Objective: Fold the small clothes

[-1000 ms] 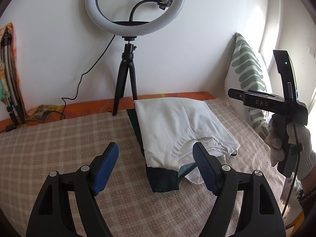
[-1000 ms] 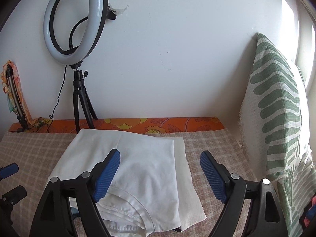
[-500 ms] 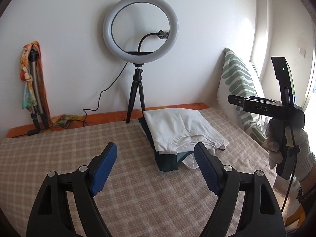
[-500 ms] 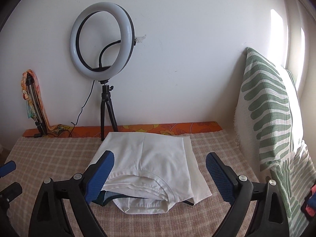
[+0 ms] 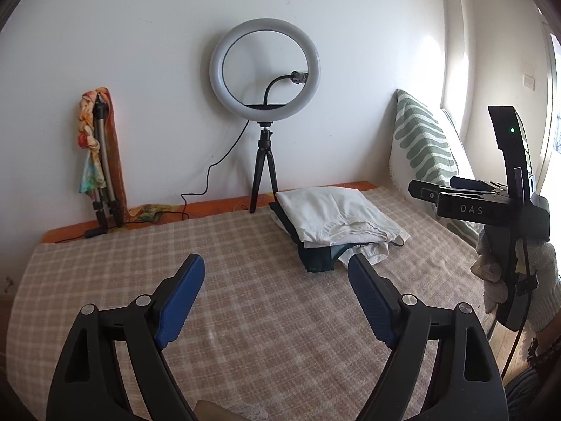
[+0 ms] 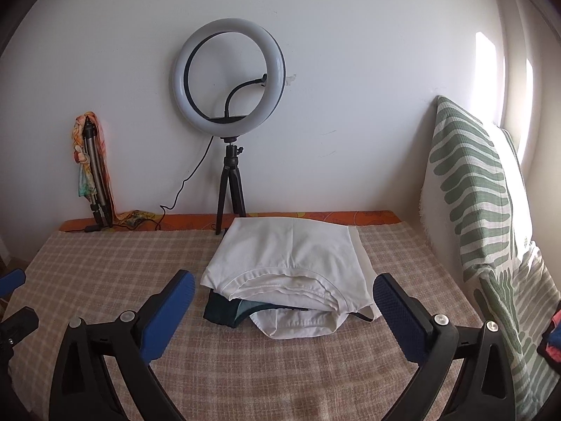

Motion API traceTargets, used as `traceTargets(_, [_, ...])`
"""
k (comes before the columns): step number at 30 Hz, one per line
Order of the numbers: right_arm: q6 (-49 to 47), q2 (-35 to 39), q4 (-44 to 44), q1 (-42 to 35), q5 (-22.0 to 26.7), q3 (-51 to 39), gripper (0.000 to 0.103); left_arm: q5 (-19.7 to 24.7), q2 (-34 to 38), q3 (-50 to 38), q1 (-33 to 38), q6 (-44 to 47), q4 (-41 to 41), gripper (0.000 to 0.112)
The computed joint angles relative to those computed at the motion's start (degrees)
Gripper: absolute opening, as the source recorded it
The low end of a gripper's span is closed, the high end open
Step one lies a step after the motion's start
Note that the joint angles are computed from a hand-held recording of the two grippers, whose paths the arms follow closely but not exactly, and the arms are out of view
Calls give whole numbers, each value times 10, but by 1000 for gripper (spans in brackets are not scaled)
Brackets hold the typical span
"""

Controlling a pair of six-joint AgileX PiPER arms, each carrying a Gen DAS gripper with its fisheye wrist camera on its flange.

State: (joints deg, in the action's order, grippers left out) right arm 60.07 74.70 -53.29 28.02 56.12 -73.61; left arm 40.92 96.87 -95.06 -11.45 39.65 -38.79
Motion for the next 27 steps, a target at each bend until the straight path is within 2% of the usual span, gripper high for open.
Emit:
traceTargets(3, [48, -13, -24, 35, 17, 24, 103, -15, -22, 35, 4, 23, -8, 89])
traceTargets(7, [94, -20, -52, 64, 33, 42, 103, -40, -48, 85, 11, 58, -43, 102])
traceTargets(9, [110, -20, -65, 74, 40, 47, 103, -55, -58, 103, 11, 73, -53, 102])
traceTargets(12, [136, -19, -83, 79, 42, 55, 103, -74, -67, 118, 3, 64, -27, 102])
traceTargets(16, [154, -16, -94, 80, 42, 60, 103, -69, -67, 123, 7, 62, -26, 102])
traceTargets(27, [188, -22, -106, 79, 43, 79, 103, -100, -85, 150, 0, 70, -20, 102])
